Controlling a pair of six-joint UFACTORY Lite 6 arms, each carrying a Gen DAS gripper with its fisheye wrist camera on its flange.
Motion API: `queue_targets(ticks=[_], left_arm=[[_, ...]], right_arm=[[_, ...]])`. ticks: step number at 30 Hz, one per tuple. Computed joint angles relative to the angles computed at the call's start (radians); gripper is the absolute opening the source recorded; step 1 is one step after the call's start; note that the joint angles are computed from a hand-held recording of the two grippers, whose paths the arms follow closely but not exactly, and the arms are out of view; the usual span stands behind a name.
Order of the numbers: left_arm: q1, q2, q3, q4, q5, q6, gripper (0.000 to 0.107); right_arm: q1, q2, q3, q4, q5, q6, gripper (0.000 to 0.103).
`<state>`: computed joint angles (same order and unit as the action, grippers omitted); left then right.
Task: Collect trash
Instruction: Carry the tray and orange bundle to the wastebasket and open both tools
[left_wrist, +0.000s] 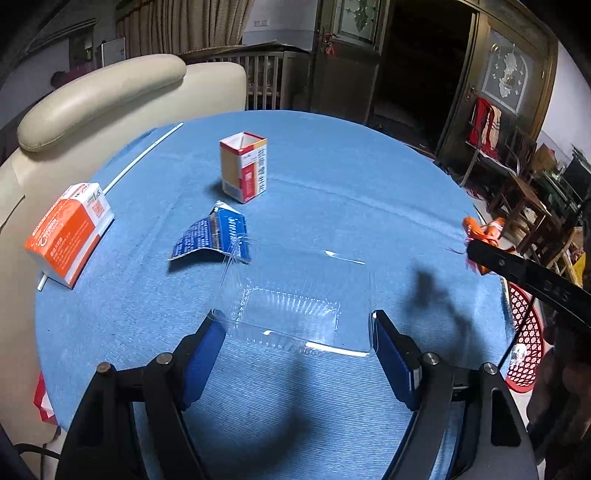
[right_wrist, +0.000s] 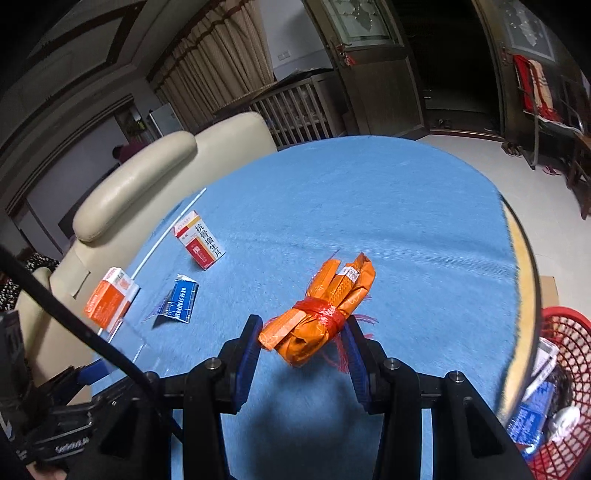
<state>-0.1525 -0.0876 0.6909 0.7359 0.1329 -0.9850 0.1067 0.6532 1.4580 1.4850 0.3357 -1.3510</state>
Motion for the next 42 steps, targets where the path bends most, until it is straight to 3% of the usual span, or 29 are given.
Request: queue_targets(ticks=[7,16,28,42], left_arm=[[-0.097,-0.010,0.021,0.132,0.070,-0.164,0.080],[-0.199,0.029,0.094,0.191,0.126,-0.237,0.080],[-0.369,0.188,0.302,0.195,0.167,-0.242,0.080],[-0.534,0.390,0.569,0.107,0.222,-0.130,0.080]], right_arm=[[-0.079,-0.158,-0.197,0.182,0.065,-0.216,0.046],[-0.180,-0.299,-0.360,0.275,0.126,-0.348,0.046],[-0.417,-0.379,-0.464,0.253,0.178,-0.388,0.047],[-0.699,-0.294,-0.426,0.131,0.230,-0.363,0.046]])
